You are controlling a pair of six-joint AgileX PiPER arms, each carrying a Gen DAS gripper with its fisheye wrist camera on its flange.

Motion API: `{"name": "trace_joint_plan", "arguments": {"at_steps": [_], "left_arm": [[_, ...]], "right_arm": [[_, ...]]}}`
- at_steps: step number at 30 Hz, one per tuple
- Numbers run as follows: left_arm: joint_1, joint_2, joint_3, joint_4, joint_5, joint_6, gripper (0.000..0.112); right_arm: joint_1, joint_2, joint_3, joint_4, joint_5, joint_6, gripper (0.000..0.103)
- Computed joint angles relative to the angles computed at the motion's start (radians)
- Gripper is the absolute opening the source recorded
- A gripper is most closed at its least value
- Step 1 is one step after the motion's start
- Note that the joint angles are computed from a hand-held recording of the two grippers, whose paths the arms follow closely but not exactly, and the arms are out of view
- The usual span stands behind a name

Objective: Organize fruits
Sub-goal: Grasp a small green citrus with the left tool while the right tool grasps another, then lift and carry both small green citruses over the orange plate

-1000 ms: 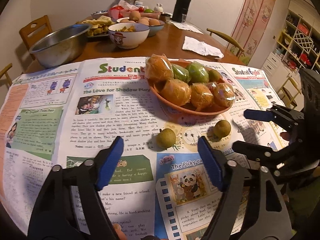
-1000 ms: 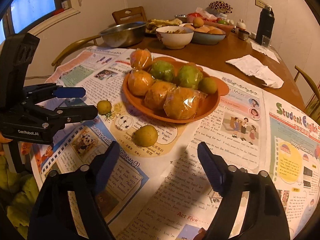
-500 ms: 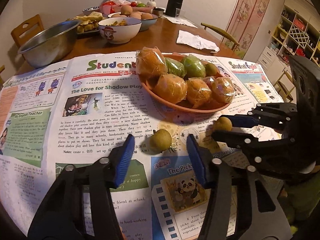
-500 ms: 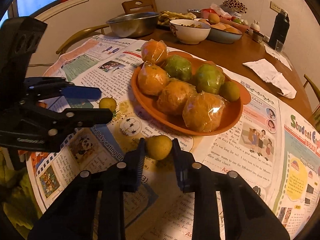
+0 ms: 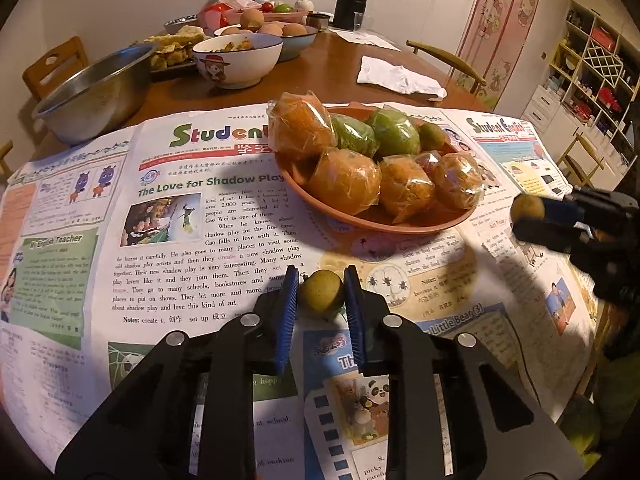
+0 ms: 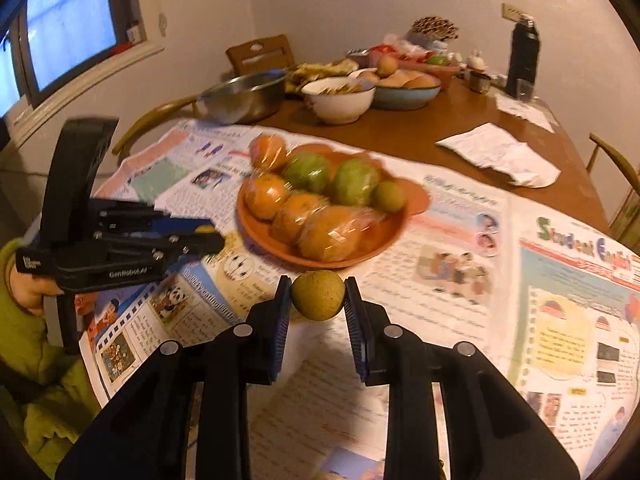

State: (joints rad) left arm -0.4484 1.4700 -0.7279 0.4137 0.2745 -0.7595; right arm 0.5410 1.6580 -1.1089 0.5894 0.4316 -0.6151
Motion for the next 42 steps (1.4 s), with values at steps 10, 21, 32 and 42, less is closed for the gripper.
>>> {"name": "trace_joint_plan", "arguments": {"at_steps": [10, 21, 32, 42], "left_arm": [[-0.039, -0.059, -0.067, 0.061, 0.066, -0.033, 0.016], [-0.046, 0.013, -0.227, 0.018, 0.117, 0.06, 0.016], [-0.038, 0.095, -0.315, -0.052, 0.122, 0.145, 0.016], [-0.009, 0.15, -0.359, -0.206, 0.11, 0.298, 0.016]], "right_arm": [[-0.055, -0.026, -0.011, 0.032, -0.005, -0.038, 0.025], [-0.082, 0.022, -0.105, 0.045, 0.027, -0.069, 0.025], [-0.097, 0.078, -0.19, 0.053, 0.058, -0.088, 0.026], [-0.116, 0.116, -0.228, 0.05, 0.072, -0.079, 0.026]]}}
